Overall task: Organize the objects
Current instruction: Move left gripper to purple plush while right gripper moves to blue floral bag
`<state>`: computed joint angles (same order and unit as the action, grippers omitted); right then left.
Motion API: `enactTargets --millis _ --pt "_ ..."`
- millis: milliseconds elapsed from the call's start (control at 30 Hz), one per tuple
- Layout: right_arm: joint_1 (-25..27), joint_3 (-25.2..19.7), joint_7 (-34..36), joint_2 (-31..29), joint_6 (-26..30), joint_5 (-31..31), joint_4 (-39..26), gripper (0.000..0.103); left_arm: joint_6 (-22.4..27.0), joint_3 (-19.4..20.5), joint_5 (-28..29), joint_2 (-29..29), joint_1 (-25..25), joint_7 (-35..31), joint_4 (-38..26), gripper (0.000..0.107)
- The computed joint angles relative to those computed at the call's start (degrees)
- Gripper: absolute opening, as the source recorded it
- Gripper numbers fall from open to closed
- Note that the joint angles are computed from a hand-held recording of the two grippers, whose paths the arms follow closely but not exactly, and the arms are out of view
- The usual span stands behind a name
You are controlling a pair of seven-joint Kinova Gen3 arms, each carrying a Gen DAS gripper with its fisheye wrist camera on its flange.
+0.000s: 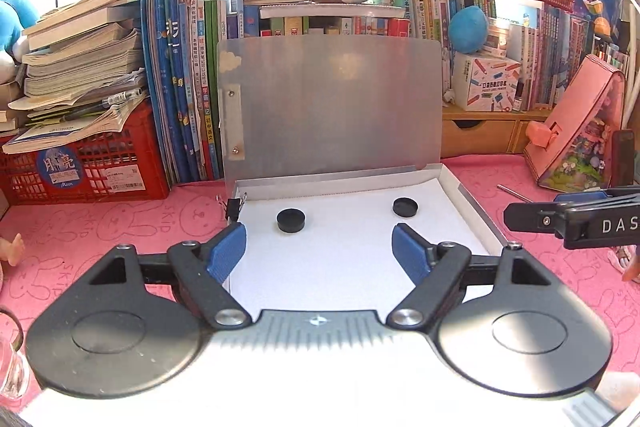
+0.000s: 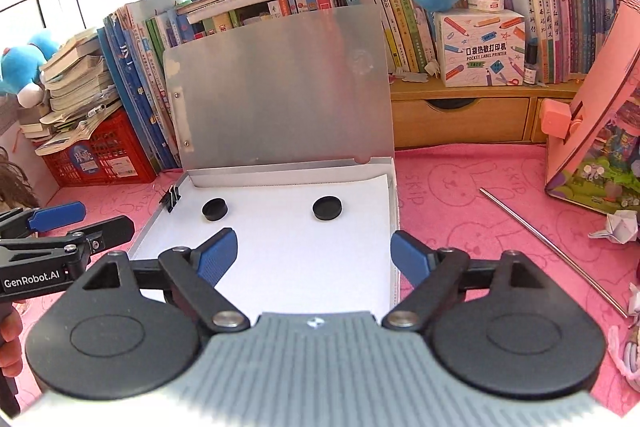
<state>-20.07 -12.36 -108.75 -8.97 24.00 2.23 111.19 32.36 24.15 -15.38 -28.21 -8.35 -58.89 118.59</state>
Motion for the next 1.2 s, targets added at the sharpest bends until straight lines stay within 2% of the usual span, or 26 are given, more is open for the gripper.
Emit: enactTargets --millis 167,367,433,700,900,1033,1200 --pt "0.2 -1.8 0.2 -7.9 0.2 0.0 5.7 0.095 3.0 0.7 3.3 -7.8 3.2 0.4 4.0 0.084" --pt "-1.4 -1.3 2.2 -17.5 -1.2 -3.3 13.2 0.099 5.8 5.0 8.2 -19.0 3.2 1.2 8.6 0.089" --pt "-0.9 -2.4 2.4 -20.3 -1.4 -3.8 15.3 0.1 7.1 6.1 10.3 -22.5 3.4 1.3 9.7 0.089" --pt "3.8 -10.6 -0.2 -31.3 -1.4 -5.2 23.2 0.101 15.5 9.4 18.2 -34.8 1.2 2.2 11.5 0.089" --pt "8.4 -17.4 -4.1 -38.7 0.9 -7.2 26.9 0.101 23.3 12.2 21.0 -42.8 -2.1 0.5 11.0 0.089" --pt "10.6 -21.1 -6.3 -42.2 2.7 -8.7 28.3 0.101 27.1 11.2 22.9 -46.1 -3.5 -0.8 10.9 0.089" --pt "13.6 -25.1 -8.2 -45.9 3.8 -10.1 29.3 0.101 29.5 10.0 24.8 -49.2 -4.5 -3.8 11.2 0.09"
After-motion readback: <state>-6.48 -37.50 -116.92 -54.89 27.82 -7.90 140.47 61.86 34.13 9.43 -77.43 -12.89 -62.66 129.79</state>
